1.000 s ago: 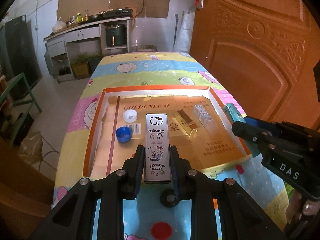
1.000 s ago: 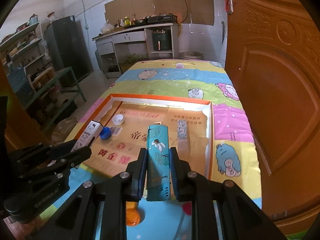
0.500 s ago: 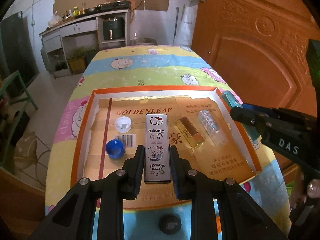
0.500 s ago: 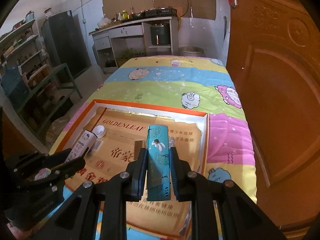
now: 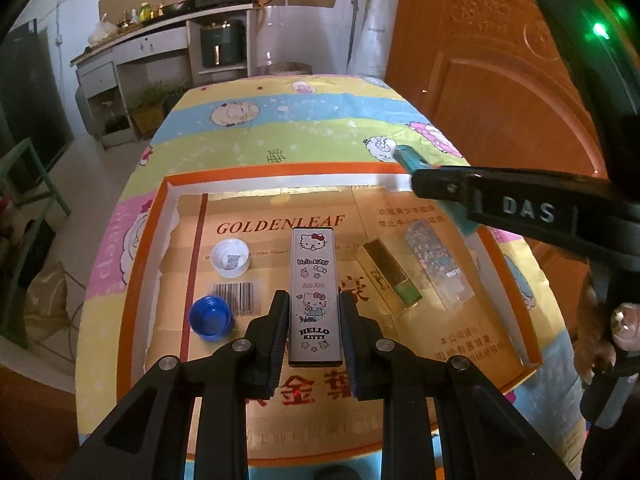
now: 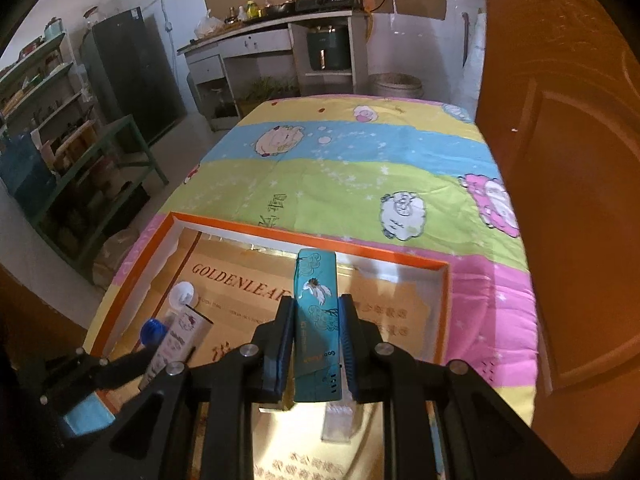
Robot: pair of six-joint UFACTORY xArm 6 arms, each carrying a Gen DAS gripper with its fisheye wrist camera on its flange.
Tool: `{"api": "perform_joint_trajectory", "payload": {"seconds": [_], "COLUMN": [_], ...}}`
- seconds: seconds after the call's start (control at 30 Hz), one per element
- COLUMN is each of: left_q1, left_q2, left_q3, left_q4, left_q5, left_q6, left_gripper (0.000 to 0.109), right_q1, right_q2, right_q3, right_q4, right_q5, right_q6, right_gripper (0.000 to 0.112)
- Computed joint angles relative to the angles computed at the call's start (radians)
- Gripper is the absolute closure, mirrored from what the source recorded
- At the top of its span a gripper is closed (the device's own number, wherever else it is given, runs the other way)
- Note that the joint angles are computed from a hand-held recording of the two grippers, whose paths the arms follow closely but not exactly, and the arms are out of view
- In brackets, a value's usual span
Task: Organize rigid objects
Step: 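Carry the Hello Kitty box with the left tool while the right tool carries the teal tube, then release the Hello Kitty box with the left tool while the right tool releases the teal tube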
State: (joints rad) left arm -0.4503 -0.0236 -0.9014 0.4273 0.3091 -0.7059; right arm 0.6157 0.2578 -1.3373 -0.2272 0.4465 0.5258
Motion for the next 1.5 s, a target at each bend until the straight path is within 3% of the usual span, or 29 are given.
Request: {"api": "perform_joint_trajectory", "payload": {"seconds": [0.13, 0.4, 1.2, 1.33, 1.4, 1.5], "left_q1": [0.002, 0.006, 0.016, 0.014, 0.016, 0.023], "left_q2": [0.014, 0.052, 0.111, 0.115, 0.112, 0.098], "left_q3": [-0.005, -0.025, -0.042, -0.041, -0.035, -0.018], "left_q4": [-0.042, -0.111, -0.152, -0.192, -0.169, -0.107], "left_q5": [-0.002, -0.009, -0.029, -0.042, -0.048, -0.069], "left_q6": [0.031, 0.093, 0.119, 0.159, 0.139, 0.084], "left_gripper": [0.083, 0.083, 0.083, 0.075, 0.063, 0.056], "right_q1": [0.005, 0.01, 0.003, 0.002, 0.001, -0.001], "right_q2": [0.072, 0.179, 0.231, 0.235, 0.23, 0.203], "right_q3": [-0.086, -0.204, -0.231, -0.229, -0.221, -0.185], "right_q4": [0.071, 0.055, -0.009, -0.003, -0.008, -0.024], "right_q5": [0.04, 0.088, 0.11, 0.11, 0.103, 0.06], "right_q6": [-0.061, -0.067, 0.003, 0.009, 0.015, 0.037], "right_gripper": [0.09, 0.09, 0.09, 0.089, 0.086, 0.075]}}
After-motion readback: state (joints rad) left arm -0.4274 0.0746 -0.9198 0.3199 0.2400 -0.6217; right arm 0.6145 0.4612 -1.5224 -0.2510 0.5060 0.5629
